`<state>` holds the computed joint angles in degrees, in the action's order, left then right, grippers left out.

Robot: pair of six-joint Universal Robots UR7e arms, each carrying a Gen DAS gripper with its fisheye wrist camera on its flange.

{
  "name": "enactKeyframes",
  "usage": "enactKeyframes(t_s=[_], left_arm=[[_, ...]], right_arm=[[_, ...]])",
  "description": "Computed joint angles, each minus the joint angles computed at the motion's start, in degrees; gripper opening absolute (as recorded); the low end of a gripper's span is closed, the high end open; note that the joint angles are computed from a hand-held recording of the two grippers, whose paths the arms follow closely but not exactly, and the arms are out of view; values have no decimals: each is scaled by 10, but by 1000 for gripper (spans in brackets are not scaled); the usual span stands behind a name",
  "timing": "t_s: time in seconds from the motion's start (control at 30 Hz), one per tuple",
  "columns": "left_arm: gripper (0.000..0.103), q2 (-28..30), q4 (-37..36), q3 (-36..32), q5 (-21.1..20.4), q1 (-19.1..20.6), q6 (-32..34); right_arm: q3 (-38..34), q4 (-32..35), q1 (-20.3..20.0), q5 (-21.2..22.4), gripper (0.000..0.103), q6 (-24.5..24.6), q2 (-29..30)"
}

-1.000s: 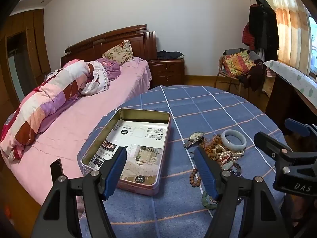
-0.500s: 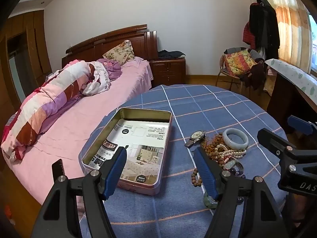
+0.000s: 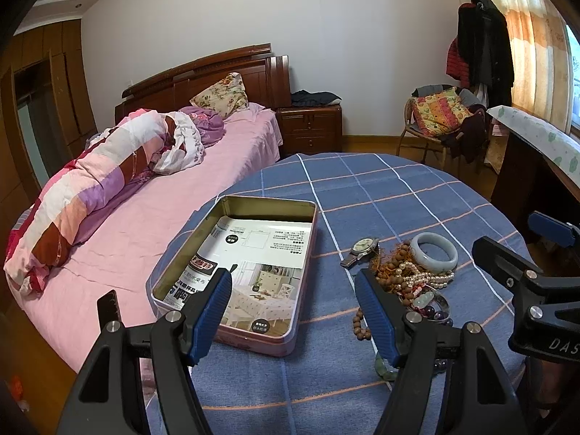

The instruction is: Organize jewelry

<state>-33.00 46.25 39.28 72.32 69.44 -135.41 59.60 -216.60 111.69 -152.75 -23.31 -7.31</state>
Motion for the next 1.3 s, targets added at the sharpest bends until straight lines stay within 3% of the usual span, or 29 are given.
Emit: enactKeyframes(t_s=[1.3], left_arm=[[70, 3, -1, -3, -7, 2, 3]], right_arm=[[3, 4, 0, 2, 103, 7, 0]])
